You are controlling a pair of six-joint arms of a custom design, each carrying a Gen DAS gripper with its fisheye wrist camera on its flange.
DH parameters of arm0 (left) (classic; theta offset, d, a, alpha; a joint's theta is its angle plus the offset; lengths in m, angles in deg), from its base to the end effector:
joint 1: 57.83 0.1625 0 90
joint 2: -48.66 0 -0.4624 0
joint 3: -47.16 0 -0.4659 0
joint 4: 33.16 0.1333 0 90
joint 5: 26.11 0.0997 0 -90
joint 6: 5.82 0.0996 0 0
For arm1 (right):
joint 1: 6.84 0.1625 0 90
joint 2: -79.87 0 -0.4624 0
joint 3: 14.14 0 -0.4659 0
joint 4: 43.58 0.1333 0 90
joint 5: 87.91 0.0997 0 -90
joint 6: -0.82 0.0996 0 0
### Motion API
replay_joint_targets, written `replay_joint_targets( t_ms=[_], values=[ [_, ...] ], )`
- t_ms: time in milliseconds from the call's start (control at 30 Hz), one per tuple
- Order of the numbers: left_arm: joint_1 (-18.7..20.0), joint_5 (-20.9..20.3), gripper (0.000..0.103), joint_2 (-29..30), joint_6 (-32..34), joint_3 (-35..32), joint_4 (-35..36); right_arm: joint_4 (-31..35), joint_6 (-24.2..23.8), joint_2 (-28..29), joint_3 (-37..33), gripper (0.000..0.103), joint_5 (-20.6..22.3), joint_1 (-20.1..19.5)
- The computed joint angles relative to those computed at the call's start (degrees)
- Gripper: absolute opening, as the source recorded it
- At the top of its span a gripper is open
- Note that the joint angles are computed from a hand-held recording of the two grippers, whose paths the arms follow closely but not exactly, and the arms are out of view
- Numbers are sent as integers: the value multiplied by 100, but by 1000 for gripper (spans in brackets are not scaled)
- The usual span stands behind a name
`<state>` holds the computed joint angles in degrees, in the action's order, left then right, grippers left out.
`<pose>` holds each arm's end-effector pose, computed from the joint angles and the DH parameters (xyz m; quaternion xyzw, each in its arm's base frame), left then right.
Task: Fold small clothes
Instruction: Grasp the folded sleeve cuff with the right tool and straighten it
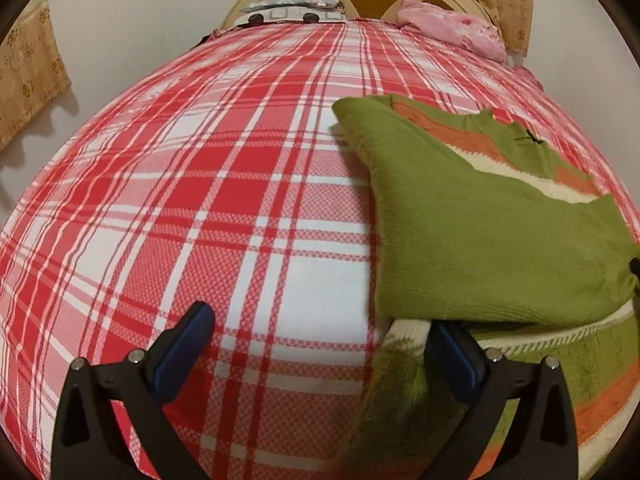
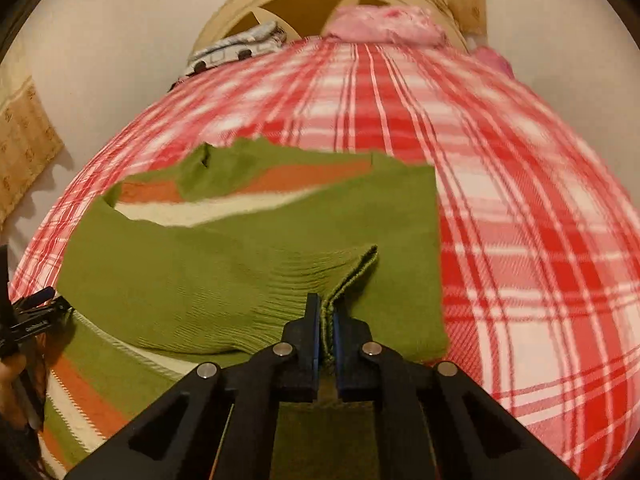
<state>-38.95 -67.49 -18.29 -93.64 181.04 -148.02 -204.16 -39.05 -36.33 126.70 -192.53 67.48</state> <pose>-0.3050 -0.3242 0.0437 0.0227 0.8630 -0.3180 0.3918 0.0074 -0.3738 0.3878 0.1428 -0.9034 0.2879 0.2840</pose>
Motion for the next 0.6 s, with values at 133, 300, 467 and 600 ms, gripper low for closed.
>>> replay_joint_targets(
  t_ms=[133,300,467,600],
  values=[
    [-428,-55,103,-177,-275,69,394,5,-71,-9,9,6,91,-103],
    [-860,264,103,-478,-801,55,1110,-450,-231,-56,109,50,-360,196],
    [-357,582,103,-183,-702,-372,1540,-132,-342,-288,178,76,95,511],
    [27,447,103,272,-239,-547,1413,-21,-359,191,130,76,-220,708]
  ],
)
